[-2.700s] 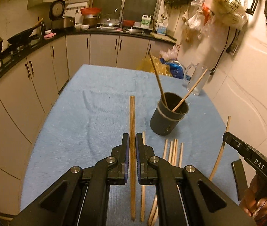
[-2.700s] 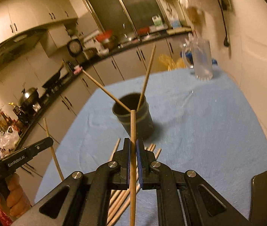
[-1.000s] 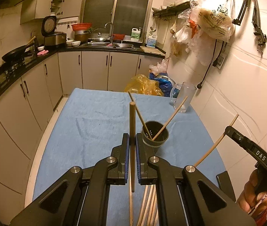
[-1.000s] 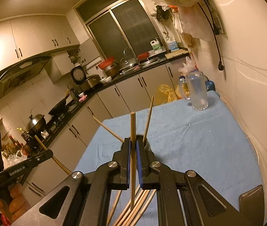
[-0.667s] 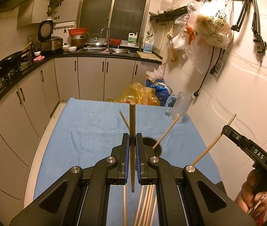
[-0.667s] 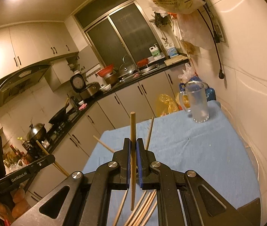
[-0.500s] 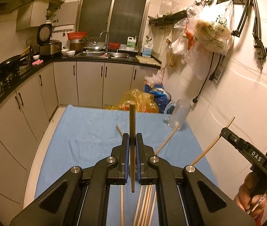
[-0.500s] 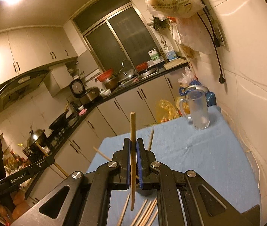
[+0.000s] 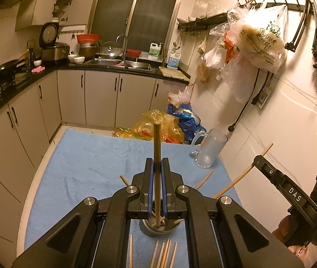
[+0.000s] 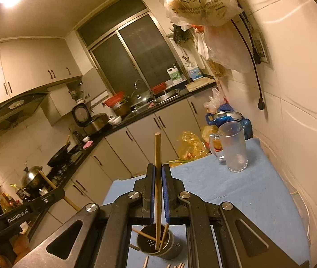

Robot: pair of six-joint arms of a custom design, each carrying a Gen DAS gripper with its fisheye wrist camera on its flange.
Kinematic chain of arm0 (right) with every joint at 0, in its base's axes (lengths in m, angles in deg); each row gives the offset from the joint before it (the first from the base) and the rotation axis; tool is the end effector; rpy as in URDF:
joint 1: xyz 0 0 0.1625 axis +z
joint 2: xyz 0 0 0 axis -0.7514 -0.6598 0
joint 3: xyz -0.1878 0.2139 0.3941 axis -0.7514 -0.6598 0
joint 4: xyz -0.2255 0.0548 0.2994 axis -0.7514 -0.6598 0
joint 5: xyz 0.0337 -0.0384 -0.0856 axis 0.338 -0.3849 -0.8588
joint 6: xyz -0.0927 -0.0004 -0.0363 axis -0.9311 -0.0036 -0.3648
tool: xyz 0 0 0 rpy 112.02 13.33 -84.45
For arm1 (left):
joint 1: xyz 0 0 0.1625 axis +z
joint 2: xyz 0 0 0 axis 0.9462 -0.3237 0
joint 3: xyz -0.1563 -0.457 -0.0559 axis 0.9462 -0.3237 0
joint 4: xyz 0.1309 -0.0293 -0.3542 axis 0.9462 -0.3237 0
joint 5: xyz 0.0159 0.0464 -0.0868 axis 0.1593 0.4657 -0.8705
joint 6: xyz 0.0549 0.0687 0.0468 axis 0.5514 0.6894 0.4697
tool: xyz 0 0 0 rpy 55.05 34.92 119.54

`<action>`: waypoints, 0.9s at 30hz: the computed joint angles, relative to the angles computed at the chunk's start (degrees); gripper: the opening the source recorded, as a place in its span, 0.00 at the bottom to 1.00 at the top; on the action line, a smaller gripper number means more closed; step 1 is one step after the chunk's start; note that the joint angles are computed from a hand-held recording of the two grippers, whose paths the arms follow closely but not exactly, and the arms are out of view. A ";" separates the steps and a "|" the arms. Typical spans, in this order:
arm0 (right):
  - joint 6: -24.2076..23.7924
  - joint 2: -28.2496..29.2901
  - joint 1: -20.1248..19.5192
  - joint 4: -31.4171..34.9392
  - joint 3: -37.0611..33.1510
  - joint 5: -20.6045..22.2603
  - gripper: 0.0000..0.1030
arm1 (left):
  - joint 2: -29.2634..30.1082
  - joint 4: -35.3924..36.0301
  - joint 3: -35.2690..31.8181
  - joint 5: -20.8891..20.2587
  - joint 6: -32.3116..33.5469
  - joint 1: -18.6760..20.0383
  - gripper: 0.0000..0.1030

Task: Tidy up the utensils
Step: 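Drop the chopsticks into the holder and open both tools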

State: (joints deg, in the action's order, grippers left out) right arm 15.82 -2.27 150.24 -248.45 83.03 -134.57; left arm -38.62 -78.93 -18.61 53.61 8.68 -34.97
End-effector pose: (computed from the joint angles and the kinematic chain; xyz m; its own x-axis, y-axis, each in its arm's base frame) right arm 0.2790 -0.6939 0.4328 -0.8617 -0.4386 0.2550 -0.4814 0.5481 -0.6839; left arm -0.5174 -0.6597 0.2138 -0.8197 -0.2956 -0.4906 0.3094 0.4924 -0.8135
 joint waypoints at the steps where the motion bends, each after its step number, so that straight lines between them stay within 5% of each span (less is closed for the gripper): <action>1: -0.01 0.47 -0.04 0.09 -0.33 -0.29 0.07 | 0.09 -0.07 0.03 -0.43 -0.16 0.35 0.06; 13: -1.88 3.69 -0.61 3.64 0.09 -3.62 0.07 | 0.04 -0.92 3.37 -4.75 -1.97 3.37 0.06; 21: -2.36 4.43 -0.88 5.45 0.66 -4.91 0.09 | -0.28 -8.25 6.65 -6.48 3.15 3.84 0.06; 27: -2.50 2.58 -0.30 1.43 3.64 -6.24 0.23 | -2.24 -16.54 11.65 -8.52 8.87 3.32 0.11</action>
State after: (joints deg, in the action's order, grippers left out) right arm 13.32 0.31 149.94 -247.02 86.67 -140.80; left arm -40.86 -95.47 -6.96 45.09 17.55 -31.65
